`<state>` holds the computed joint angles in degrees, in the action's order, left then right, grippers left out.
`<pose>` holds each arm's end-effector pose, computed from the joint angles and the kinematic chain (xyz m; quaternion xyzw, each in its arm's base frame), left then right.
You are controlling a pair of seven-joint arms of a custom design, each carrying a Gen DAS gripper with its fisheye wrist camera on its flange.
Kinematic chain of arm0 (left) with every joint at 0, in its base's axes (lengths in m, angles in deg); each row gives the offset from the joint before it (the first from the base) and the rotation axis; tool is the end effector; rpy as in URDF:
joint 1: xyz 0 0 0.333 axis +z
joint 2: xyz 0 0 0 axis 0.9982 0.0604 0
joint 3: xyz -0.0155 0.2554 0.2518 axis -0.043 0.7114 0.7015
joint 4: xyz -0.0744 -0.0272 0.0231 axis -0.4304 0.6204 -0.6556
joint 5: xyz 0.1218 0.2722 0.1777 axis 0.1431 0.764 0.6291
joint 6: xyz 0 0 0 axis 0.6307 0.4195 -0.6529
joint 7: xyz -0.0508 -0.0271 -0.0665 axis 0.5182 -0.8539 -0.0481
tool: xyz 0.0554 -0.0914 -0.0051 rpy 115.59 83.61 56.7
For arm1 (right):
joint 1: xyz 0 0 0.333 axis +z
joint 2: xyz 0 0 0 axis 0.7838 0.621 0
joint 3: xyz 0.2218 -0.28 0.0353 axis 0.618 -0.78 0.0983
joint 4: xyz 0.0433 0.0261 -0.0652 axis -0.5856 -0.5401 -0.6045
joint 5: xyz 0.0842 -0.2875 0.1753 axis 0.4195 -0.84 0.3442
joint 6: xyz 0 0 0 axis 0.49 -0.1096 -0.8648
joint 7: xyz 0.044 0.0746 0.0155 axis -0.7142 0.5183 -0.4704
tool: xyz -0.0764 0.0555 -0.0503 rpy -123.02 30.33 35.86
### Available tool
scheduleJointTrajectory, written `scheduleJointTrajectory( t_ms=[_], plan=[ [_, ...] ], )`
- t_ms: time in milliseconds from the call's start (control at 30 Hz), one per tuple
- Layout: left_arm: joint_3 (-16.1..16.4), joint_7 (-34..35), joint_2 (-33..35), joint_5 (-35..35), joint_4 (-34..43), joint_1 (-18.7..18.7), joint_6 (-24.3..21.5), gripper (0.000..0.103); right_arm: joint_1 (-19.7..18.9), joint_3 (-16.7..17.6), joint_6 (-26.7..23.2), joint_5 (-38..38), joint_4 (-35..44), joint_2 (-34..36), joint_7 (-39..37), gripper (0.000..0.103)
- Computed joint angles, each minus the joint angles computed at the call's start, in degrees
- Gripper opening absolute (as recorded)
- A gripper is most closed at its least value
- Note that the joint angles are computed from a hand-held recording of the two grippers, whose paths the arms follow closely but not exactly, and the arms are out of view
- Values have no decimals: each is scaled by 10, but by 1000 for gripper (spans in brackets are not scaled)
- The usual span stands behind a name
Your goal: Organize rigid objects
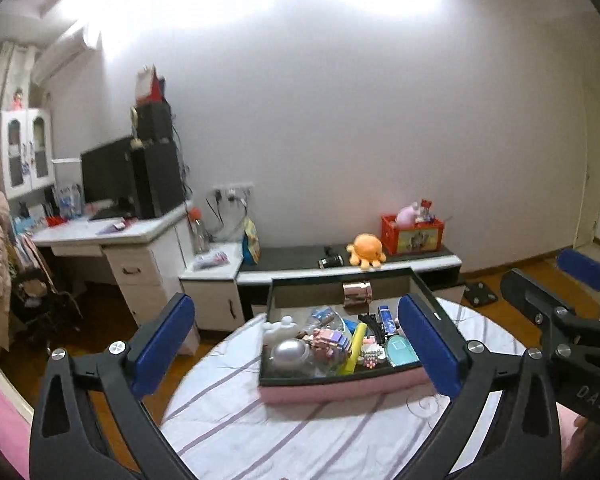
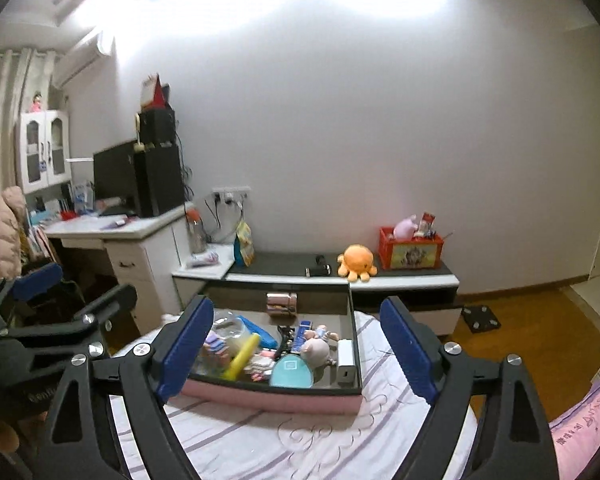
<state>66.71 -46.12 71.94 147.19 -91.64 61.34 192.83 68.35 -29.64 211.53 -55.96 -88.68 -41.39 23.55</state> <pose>0.6453 -0.3049 0.5634 -0.6244 0.5119 -0.3342 0.4862 0.7329 0.2522 0.5300 -0.6651 0.4596 -0.3191 0.4946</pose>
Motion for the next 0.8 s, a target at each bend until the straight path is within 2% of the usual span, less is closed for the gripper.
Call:
scheduleJointTrajectory(
  t_ms=[33,67,133,267,467,600,800],
  plan=[
    [2,-17,-18,14,-22,-9,-6,103,1,-1,25,1,-40,-23,-5,87],
    [2,-41,-36,34,-46,-15,-13,103,-8,15,54,-3,-81,-45,-13,87],
    [-12,-73,-76,60,-95,-21,-27,103,-16,29,101,-5,-154,-86,-16,87],
    [-46,-98,-129,90,-159,-22,-64,103,-59,77,158,-44,-268,-151,10,87],
    [-104,-122,-187,126,-231,-27,-153,103,-34,40,212,-59,-398,-240,48,87],
    [-136,-148,-221,136,-267,-13,-154,103,-48,43,228,-104,-454,-280,103,87],
    [-169,-178,-258,147,-307,-6,-171,103,-10,4,268,-97,-520,-330,108,87]
  ],
)
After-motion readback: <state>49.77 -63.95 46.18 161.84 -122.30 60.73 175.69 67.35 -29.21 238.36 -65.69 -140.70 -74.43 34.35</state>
